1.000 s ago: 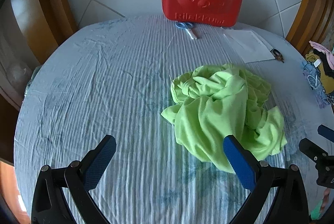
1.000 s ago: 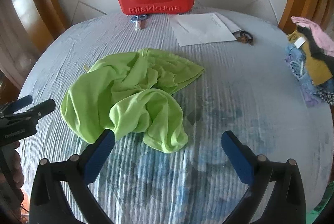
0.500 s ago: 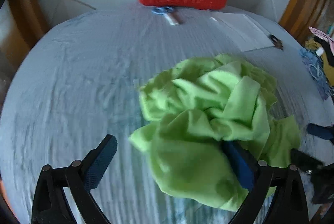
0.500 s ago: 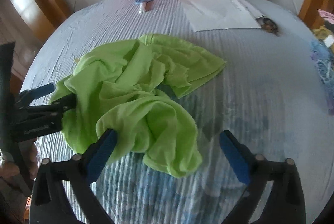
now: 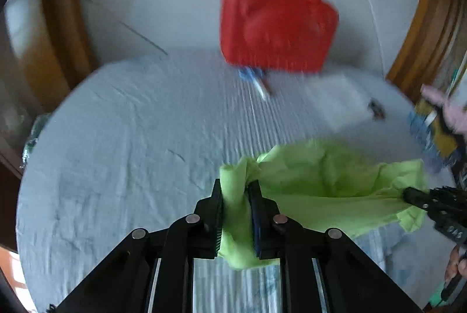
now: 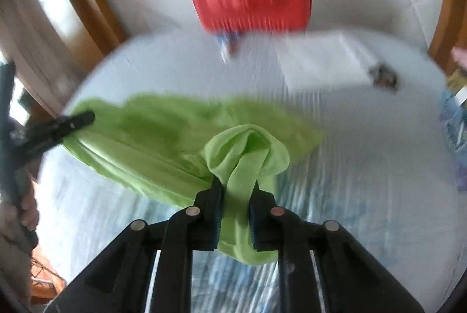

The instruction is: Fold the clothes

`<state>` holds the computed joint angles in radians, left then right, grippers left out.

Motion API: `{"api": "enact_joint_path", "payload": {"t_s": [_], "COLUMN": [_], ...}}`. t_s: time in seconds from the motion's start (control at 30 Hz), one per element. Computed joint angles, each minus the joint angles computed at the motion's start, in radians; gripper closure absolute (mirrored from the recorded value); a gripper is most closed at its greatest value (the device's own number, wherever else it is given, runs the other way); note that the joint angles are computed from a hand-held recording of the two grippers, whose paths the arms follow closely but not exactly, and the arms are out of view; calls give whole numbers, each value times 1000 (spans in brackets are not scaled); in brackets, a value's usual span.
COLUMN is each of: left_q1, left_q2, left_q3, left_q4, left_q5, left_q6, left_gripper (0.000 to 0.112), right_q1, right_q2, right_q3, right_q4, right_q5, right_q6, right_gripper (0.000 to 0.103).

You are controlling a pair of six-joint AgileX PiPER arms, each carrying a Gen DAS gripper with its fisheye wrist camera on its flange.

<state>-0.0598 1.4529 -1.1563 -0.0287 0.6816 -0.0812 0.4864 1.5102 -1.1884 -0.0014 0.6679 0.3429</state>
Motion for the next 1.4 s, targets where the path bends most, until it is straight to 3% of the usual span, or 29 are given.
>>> {"api": "enact_joint_path", "payload": {"t_s": [0.1, 0.23, 0.3, 0.33, 0.37, 0.43, 0.6, 0.87, 1.07, 1.17, 1.23, 1.27, 1.3, 1.33, 1.4], "left_q1": [49, 181, 249, 267, 262, 239, 176, 79, 18, -21, -36, -32, -27, -20, -1], "left_q2": [-119, -149, -114, -97, -81, -49, 82, 253, 362, 352, 344, 337, 330, 315, 274], "left_q3": [3, 1, 27, 44, 62, 94, 95, 47, 32, 66, 84, 87, 90, 89, 83], "left_q4": [64, -116, -250, -290, -290, -271, -247, -171, -83, -6, 18, -1, -18, -15, -19], "left_q5": [36, 119, 164, 175, 169, 141, 59, -8, -43, -103, -125, -122, -118, -106, -72], "left_q6": [-19, 166, 280, 310, 306, 280, 215, 132, 46, -14, -33, -12, 7, 2, 0], "left_gripper": [99, 95, 74, 70, 68, 67, 67, 67, 67, 67, 74, 88, 97, 99, 104], "right_q1": [65, 97, 101, 94, 79, 48, -73, -158, -144, -115, -98, -78, -63, -60, -53], "right_q2": [-98, -132, -121, -117, -121, -139, -134, 179, 482, 604, 664, 678, 674, 661, 622], "right_q3": [-19, 16, 58, 75, 103, 144, 182, -21, -346, -484, -540, -553, -552, -545, -516], "right_q4": [-26, 1, -58, -79, -105, -133, -86, -36, -36, -49, -45, -87, -109, -91, -74], "right_q5": [74, 149, 186, 197, 205, 204, 140, 57, 127, 182, 216, 228, 229, 225, 206], "right_q6": [18, 42, 125, 158, 194, 239, 178, 54, -26, -68, -102, -89, -86, -106, -129], "right_gripper": [88, 84, 60, 54, 48, 47, 40, 21, 19, 3, 10, 35, 71, 89, 93]}}
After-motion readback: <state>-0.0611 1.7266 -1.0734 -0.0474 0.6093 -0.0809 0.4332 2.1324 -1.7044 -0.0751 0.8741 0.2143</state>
